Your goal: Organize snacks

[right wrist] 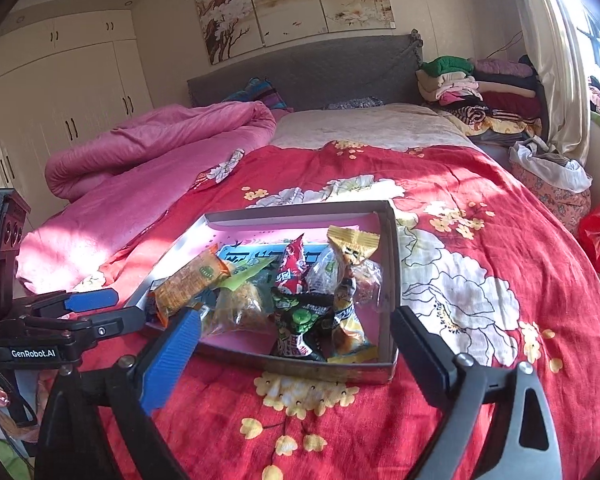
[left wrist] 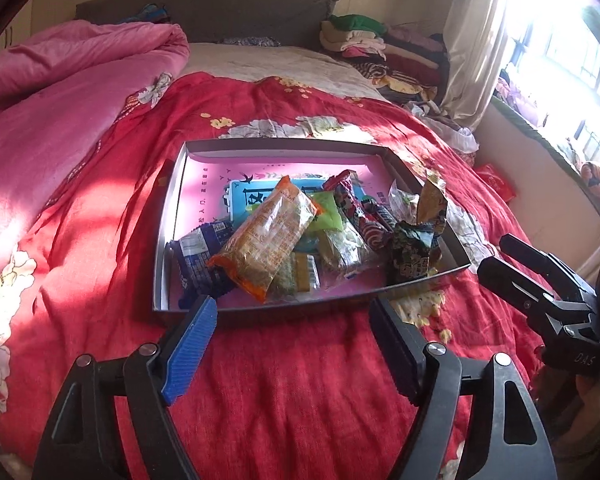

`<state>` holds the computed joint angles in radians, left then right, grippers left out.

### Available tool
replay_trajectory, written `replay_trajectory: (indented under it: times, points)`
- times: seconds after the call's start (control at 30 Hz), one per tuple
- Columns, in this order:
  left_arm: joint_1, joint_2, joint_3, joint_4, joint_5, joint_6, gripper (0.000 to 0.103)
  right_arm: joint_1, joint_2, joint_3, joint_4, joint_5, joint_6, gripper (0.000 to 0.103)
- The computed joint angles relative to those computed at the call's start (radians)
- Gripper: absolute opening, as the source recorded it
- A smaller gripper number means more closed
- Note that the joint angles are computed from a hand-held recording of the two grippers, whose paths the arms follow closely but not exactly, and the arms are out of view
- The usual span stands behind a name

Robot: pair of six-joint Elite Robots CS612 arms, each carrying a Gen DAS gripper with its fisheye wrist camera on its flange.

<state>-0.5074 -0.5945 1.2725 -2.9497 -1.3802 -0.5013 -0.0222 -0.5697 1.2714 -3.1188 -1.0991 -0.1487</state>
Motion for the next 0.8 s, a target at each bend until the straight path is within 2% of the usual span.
replay_trajectory:
  times: [0.13, 0.37, 0.57, 0.8]
  points:
    - [-0.019, -0.027, 0.057, 0.009, 0.027, -0.029, 0.079, 0.000, -0.043, 0.070, 0.001, -0.007, -0.024, 0.102]
    - [-0.036, -0.060, 0.119, 0.048, 0.054, -0.097, 0.079, -0.005, -0.098, 0.179, -0.013, -0.059, -0.005, 0.102]
    - [-0.041, -0.064, 0.129, 0.059, 0.065, -0.107, 0.079, 0.000, -0.101, 0.194, -0.014, -0.119, 0.031, 0.102]
    - [-0.045, -0.069, 0.136, 0.040, 0.076, -0.104, 0.079, 0.012, -0.101, 0.199, -0.032, -0.103, -0.011, 0.102]
